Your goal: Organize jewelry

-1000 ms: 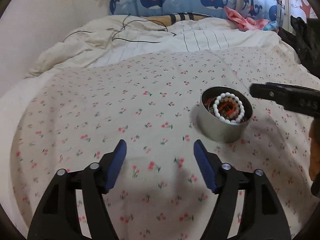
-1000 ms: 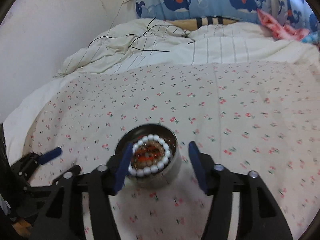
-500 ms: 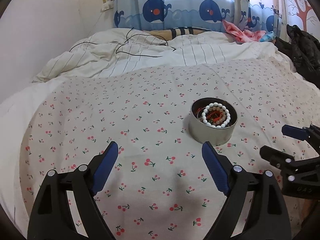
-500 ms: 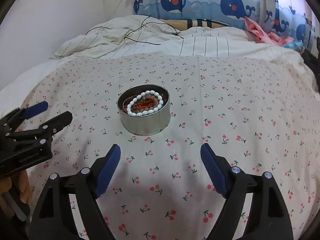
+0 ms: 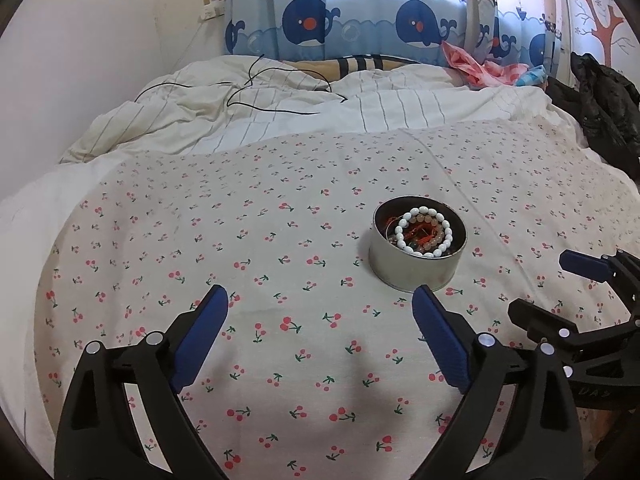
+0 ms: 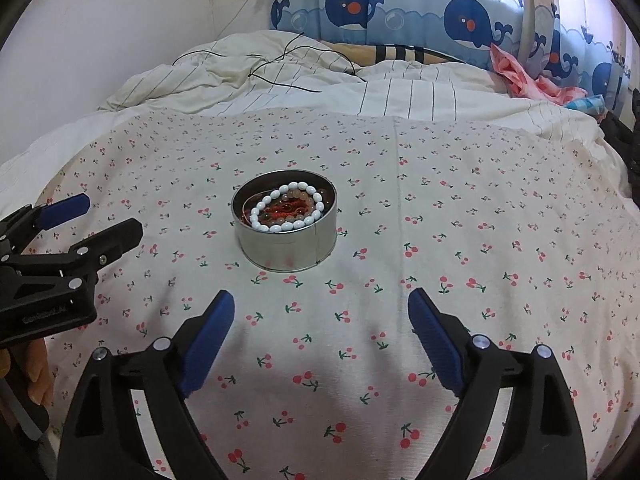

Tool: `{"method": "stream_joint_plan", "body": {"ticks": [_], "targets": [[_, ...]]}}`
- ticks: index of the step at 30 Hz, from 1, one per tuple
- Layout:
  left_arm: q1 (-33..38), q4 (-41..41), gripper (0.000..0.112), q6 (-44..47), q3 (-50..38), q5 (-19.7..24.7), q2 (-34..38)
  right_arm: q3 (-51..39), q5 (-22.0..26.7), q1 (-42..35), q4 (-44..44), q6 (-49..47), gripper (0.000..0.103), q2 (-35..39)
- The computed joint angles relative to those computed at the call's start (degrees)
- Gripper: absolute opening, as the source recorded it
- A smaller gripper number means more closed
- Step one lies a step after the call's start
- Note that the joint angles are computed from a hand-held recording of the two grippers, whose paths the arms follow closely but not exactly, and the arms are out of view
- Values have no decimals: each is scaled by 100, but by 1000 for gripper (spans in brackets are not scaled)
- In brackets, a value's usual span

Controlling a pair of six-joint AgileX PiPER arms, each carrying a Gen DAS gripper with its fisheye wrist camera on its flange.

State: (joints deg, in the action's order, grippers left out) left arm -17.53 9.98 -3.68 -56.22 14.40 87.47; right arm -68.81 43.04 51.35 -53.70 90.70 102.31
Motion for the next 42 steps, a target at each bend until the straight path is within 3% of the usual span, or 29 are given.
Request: {"method": "stream_joint_plan", "body": {"ticks": [10,22,34,39,42], "targets": [[154,-862,95,710,-212,288,169,-3,12,7,7,-16,86,29],[-106,584,95,-630,-188,331,240,41,124,-10,-23,66,87,1],[-54,-3,95,-140,-302,494,321,29,130,-12,-18,66,88,30],[-176,394,95,-509,-347,604,374,39,145,-1,-48,117,89,48],[-115,-147,95,-14,-380,647,390,35,140,-5,-38,110,90,48]]}}
